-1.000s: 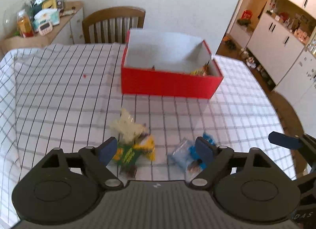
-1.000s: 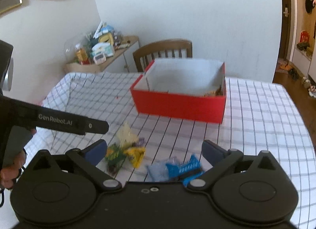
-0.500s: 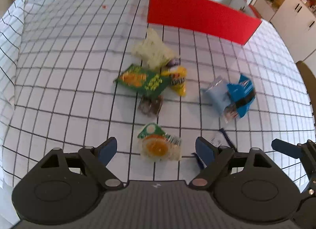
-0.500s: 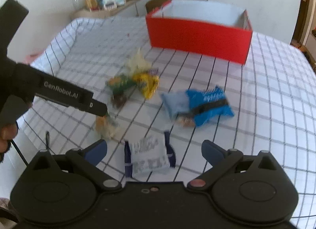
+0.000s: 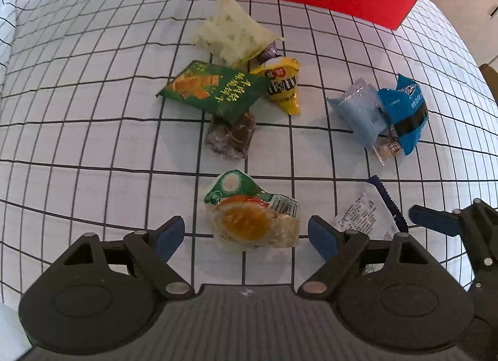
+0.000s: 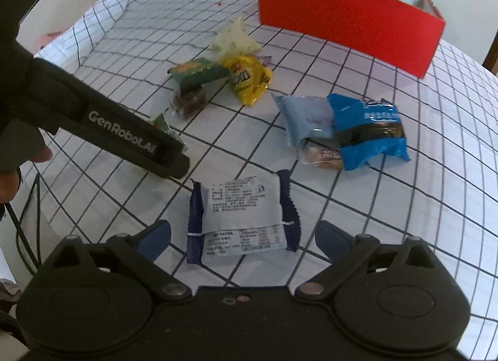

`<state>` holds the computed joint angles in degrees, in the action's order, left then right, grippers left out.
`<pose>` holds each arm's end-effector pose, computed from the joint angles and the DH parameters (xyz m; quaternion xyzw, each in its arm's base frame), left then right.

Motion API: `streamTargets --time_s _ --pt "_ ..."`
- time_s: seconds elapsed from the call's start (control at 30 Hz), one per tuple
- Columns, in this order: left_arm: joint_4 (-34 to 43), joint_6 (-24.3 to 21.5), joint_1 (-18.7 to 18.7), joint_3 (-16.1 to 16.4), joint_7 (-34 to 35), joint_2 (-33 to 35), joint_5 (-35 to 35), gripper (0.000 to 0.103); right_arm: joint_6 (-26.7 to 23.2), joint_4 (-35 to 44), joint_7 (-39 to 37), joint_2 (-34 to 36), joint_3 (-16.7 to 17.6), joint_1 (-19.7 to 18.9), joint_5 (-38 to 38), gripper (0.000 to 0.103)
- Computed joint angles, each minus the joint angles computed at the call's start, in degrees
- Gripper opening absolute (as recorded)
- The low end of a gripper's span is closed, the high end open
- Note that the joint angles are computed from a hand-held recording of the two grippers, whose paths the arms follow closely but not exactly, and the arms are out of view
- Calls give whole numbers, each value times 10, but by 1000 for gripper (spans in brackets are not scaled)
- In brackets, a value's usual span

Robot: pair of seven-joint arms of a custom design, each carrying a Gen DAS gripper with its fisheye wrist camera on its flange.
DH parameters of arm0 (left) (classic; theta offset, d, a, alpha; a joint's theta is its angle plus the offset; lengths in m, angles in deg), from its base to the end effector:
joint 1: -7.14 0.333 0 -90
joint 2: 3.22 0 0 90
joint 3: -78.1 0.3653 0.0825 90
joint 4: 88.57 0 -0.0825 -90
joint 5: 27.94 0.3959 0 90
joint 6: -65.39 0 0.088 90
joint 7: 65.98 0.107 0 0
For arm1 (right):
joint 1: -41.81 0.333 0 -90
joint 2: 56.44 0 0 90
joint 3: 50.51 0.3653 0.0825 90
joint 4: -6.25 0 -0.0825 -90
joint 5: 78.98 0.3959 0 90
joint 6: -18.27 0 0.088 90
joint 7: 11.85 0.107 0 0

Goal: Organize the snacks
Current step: 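Grasp the white printed packet with the right tool while the left tool grasps the orange-lidded snack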

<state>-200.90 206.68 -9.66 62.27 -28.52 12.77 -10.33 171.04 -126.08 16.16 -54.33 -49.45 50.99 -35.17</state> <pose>0.5541 -0.3413 0.4025 -0.7504 0.6459 -0.1170 0.0778 0.5427 0.0774 0.3970 -0.8585 0.4382 -0.0669 0.2578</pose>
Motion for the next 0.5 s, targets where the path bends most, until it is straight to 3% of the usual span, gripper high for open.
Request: streamTargets --time_s 0.1,0.23,0.3,0.37,0.43,0.5 --pt "2 1 1 2 -6 5 -1 86 7 2 4 7 2 3 -13 92" --pt "0 10 4 2 -10 4 -2 71 7 6 5 13 2 3 -15 88" --pt "1 11 3 2 -9 4 2 64 11 5 -4 12 3 3 -12 81" --pt "2 10 3 1 -10 4 1 64 15 4 -6 11 4 4 -16 78" --pt "0 11 1 3 -18 2 6 58 14 3 -13 9 4 3 -7 73" --pt "-4 14 1 3 -22 0 5 57 16 1 -24 6 4 3 6 60"
